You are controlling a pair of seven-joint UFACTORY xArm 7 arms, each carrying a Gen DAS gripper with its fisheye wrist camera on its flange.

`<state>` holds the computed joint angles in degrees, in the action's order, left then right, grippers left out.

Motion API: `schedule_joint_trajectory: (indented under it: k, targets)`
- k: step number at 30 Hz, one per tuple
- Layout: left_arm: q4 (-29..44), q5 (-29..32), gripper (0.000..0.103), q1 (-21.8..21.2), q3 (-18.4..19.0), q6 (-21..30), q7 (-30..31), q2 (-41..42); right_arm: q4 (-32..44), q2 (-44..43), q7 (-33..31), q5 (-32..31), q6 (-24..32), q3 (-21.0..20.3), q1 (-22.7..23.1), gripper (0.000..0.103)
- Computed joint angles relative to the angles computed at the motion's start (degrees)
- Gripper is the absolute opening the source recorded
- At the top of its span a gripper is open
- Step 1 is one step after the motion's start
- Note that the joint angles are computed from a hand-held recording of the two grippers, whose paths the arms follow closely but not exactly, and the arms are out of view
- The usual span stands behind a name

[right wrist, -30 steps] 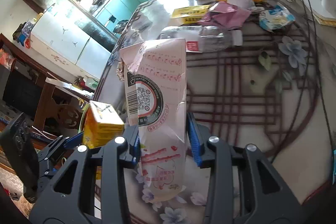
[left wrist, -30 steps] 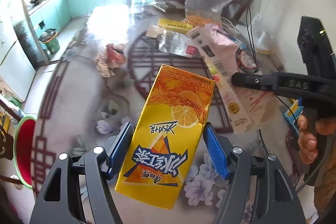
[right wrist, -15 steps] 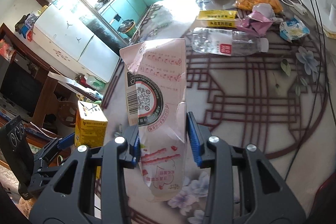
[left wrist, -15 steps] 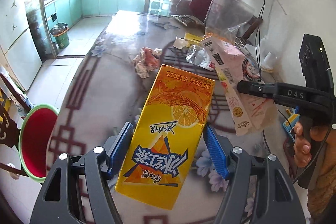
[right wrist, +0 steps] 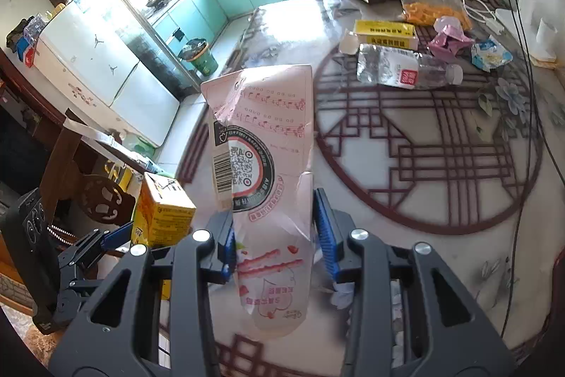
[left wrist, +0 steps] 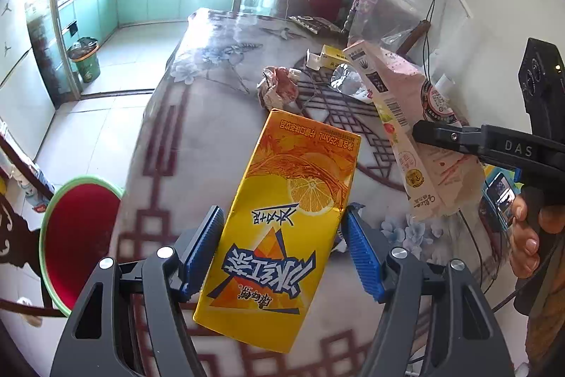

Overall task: Collect trash
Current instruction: 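Carry the yellow carton and pink carton over the red bucket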

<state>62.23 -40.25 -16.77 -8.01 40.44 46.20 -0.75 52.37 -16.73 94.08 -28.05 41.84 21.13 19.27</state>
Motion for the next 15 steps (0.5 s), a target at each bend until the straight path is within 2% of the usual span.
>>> schedule_joint_trajectory:
  k: [6, 15]
  targets:
    - [3.1, -1.4, 0.066, 2.1, 1.1, 2.6, 4.9, 2.2, 6.6, 5.3, 4.6, -5.3, 3.6, 1.6, 0.6, 0.037]
    - [5.1, -1.4, 0.066, 5.8, 1.7, 4.7, 7.3, 4.2, 17.7, 15.0, 4.1, -9.5, 7.4, -2.2, 6.9, 0.037]
